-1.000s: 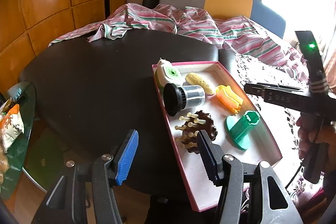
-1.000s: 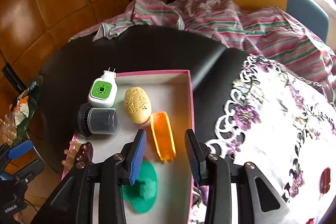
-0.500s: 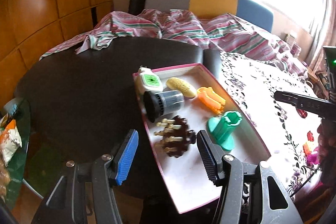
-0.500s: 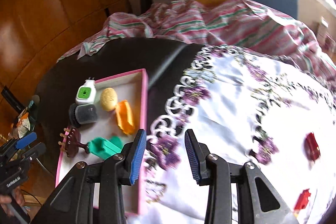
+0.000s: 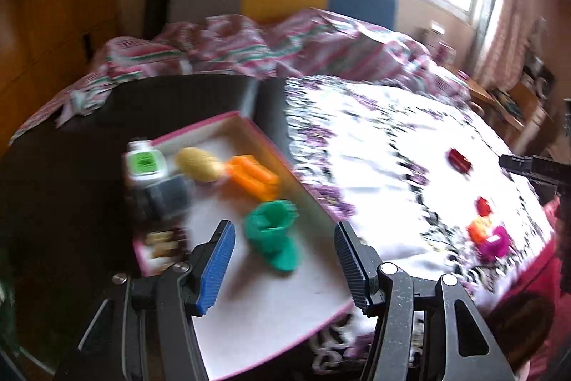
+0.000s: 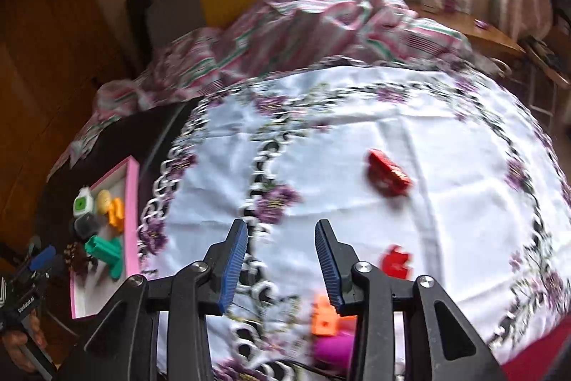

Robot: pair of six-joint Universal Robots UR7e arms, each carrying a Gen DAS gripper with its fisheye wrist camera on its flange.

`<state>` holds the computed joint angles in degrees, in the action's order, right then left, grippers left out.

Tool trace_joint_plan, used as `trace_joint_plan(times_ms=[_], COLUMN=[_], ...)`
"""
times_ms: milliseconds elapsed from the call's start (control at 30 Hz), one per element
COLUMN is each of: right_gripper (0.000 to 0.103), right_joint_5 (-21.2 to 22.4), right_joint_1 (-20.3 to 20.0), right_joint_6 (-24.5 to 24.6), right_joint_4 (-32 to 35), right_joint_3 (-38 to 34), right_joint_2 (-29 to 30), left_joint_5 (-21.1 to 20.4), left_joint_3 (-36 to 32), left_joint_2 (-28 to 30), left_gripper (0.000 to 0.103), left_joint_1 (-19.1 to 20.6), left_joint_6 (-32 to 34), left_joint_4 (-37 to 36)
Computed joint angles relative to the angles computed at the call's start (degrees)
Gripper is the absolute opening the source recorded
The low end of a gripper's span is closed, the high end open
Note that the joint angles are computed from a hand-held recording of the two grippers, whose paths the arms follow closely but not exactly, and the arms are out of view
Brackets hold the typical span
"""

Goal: Organize rigid objects
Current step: 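Move both tools back over the remaining objects on the tablecloth, then grasp the magenta cup with the left gripper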

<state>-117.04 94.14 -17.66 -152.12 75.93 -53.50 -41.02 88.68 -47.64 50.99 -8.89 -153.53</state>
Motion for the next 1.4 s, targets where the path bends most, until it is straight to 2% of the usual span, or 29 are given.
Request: trace_joint_plan(times_ms=[167,267,333,467,600,667,867,1067,1167,1200,1233,1267,1400], right_gripper=[0.041,0.041,0.041,0.041,0.041,0.041,0.041,0.041,0.041,0.041,0.041,0.041,0.041], right_joint_5=[-1.46,-0.65,2.36,7.56,9.43,10.51,13.70,15.05,15.44,15.33,15.39,15.53,15.58], right_joint_1=[-2.79,-4.44,-5.69,-7.24,-7.76,-8.01,-8.95,-9.32,-9.47,-9.46,-9.46,-9.48,-9.48], right_joint_6=[4.73,8.07,11.46,14.47,15.56,15.57,16.88,17.27,17.71,17.81,17.83,17.84,17.88], right_joint_4=[-3.40,-5.13,-4.13,-4.35,-4.34,-4.88,-5.99,-6.61,-7.08,-7.17,-7.19,-7.18,-6.61], right_joint_3=[3.84,6.04,6.76,7.61,8.22,8.66,9.59,10.07,10.32,10.36,10.39,10.41,10.13], right_joint_2=[-3.87,-5.52,-6.49,-7.56,-8.06,-8.34,-9.11,-9.40,-9.53,-9.53,-9.55,-9.57,-9.44], left_joint_5=[-5.81,-9.84,-13.44,-19.63,-28.43,-30.76,-34.49,-35.72,-35.66,-35.08,-34.63,-34.61,-35.44], left_joint_3=[-4.55,-7.53,-9.75,-14.42,-18.92,-21.32,-30.59,-36.61,-39.07,-39.81,-40.49,-41.34,-39.36], left_joint_2=[3.98,6.76,8.67,12.80,16.81,18.94,25.82,30.42,32.19,32.70,33.11,33.56,32.43], left_gripper=[0.065,0.065,0.066,0.066,0.066,0.066,0.072,0.085,0.085,0.084,0.073,0.056,0.055], left_joint_1=[-0.40,-0.88,-1.00,-1.44,-1.83,-2.13,-2.07,-1.54,-1.34,-1.35,-1.33,-1.24,-0.86], left_joint_6=[3.00,5.89,7.42,7.72,10.14,9.94,8.10,3.02,1.68,1.63,1.78,2.10,3.93], left_joint_4=[3.06,5.16,7.24,11.68,16.48,18.49,25.41,28.79,29.37,29.68,30.16,31.12,29.42])
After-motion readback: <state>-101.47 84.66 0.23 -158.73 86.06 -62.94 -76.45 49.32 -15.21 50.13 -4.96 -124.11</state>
